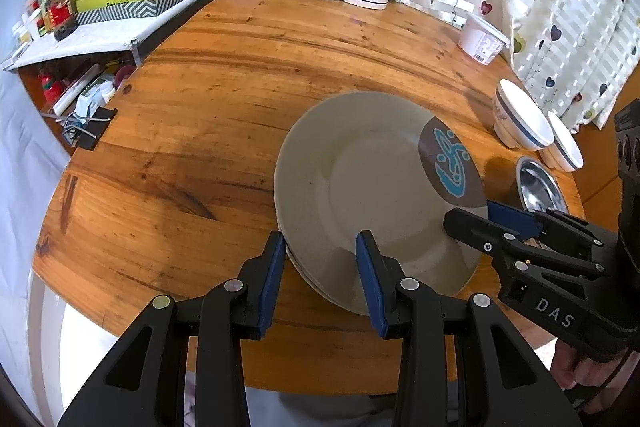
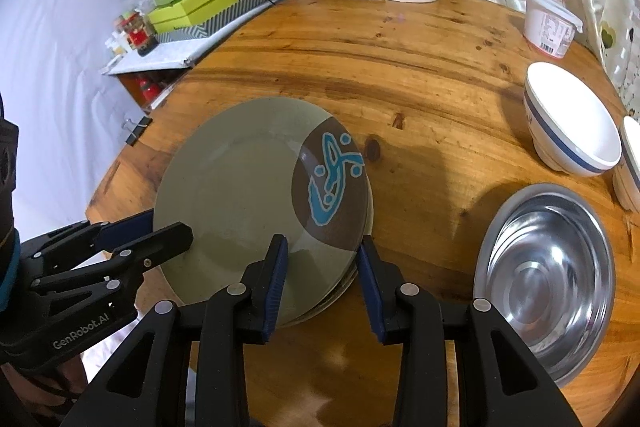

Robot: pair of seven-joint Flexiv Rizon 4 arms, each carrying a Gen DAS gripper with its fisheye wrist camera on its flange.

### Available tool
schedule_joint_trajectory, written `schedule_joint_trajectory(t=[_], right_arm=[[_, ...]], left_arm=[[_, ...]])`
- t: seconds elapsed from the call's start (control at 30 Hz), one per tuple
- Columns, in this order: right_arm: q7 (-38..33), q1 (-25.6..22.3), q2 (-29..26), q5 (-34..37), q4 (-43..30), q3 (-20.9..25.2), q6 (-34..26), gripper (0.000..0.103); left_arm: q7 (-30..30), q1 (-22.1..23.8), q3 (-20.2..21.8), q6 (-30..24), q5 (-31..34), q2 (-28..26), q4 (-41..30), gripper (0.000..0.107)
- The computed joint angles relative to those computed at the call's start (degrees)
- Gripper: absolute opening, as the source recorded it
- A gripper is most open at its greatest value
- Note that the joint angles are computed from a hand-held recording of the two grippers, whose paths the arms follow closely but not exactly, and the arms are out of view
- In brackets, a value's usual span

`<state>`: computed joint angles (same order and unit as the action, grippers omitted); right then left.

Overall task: Organize plates and bowls
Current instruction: 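Lower the plate stack onto the third beige plate with both tools, then open both tools off the plate stack rim and withdraw them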

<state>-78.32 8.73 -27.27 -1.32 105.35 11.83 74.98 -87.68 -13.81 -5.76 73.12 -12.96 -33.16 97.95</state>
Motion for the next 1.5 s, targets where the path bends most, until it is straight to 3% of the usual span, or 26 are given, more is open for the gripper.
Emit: schedule_joint_trajectory(t=[0.53, 1.03, 1.5], right_arm=[[0.9, 0.7, 0.0, -2.2, 0.7, -1.0, 0.9, 0.040], [-0.9, -1.2, 0.8, 0.0, 1.2, 0.4, 1.8, 0.040], [-2.6, -1.7, 3.2, 1.8, 2.7, 0.7, 2.6, 0.040]], left_arm=[[1.0, 0.8, -1.2, 0.3, -1.3, -0.3, 0.1, 0.038], [0.0, 2.4, -3.9, 12.2, -4.3, 1.1, 4.3, 0.038], [3.5, 4.3, -7.1, 11.4, -5.1, 1.5, 4.7, 0.038]])
